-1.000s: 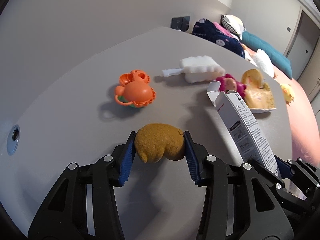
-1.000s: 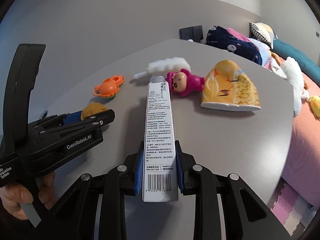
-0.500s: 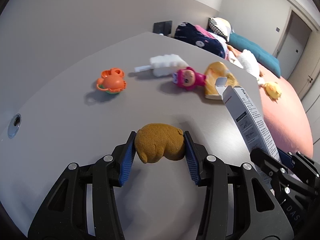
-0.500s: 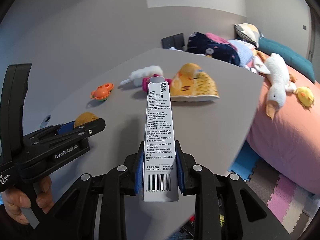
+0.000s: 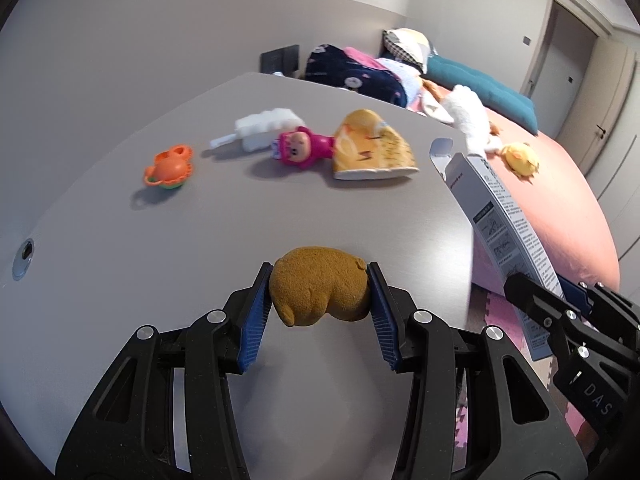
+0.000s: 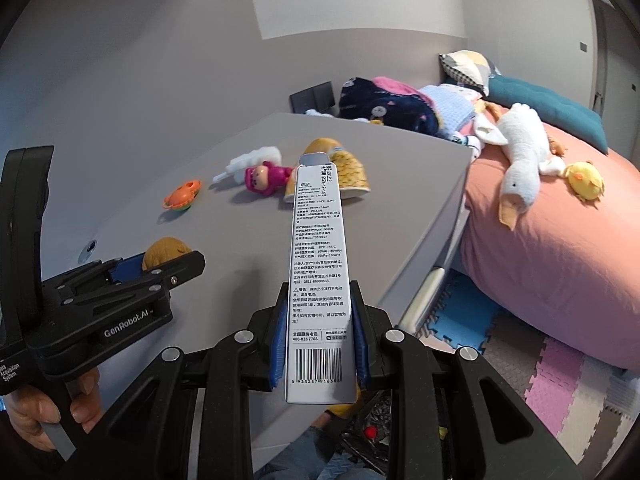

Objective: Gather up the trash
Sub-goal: 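Carry the potato plush and white box over the black bin and release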

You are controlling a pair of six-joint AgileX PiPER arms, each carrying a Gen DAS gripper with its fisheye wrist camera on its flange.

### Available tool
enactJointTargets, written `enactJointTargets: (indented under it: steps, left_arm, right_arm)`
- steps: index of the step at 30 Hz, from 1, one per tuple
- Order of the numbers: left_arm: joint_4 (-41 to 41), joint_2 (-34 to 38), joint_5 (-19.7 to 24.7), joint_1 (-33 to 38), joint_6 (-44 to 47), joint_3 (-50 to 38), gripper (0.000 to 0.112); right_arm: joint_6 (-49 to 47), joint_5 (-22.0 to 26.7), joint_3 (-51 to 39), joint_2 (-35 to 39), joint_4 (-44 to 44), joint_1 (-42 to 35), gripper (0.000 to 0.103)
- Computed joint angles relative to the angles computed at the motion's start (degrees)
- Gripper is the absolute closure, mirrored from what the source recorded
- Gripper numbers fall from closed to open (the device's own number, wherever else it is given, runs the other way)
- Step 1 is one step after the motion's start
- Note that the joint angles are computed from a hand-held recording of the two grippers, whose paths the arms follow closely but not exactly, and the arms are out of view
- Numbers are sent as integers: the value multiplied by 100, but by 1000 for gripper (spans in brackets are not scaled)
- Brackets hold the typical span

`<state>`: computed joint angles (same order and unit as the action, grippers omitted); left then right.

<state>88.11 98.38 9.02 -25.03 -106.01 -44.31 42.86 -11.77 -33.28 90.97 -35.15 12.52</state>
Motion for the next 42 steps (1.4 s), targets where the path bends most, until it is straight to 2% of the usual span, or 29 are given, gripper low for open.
enactJointTargets:
  steps: [10, 21, 33, 42]
  left_arm:
    - [-819, 61, 288, -735, 687, -217, 66]
    - [-1504, 273, 502, -1443, 1296, -611, 66]
    - [-2466, 726, 713, -2060, 2294, -1251, 66]
    - [-3172, 1174, 787, -2503, 3049, -1829, 66]
  right_arm:
    - [582, -325, 585, -505, -876, -785, 75]
    - [1407, -705, 1019, -953, -2239, -2064, 75]
    - [1808, -1197, 1178, -952, -3215, -3479, 75]
    - [1745, -1421, 1191, -794, -3588, -4362, 75]
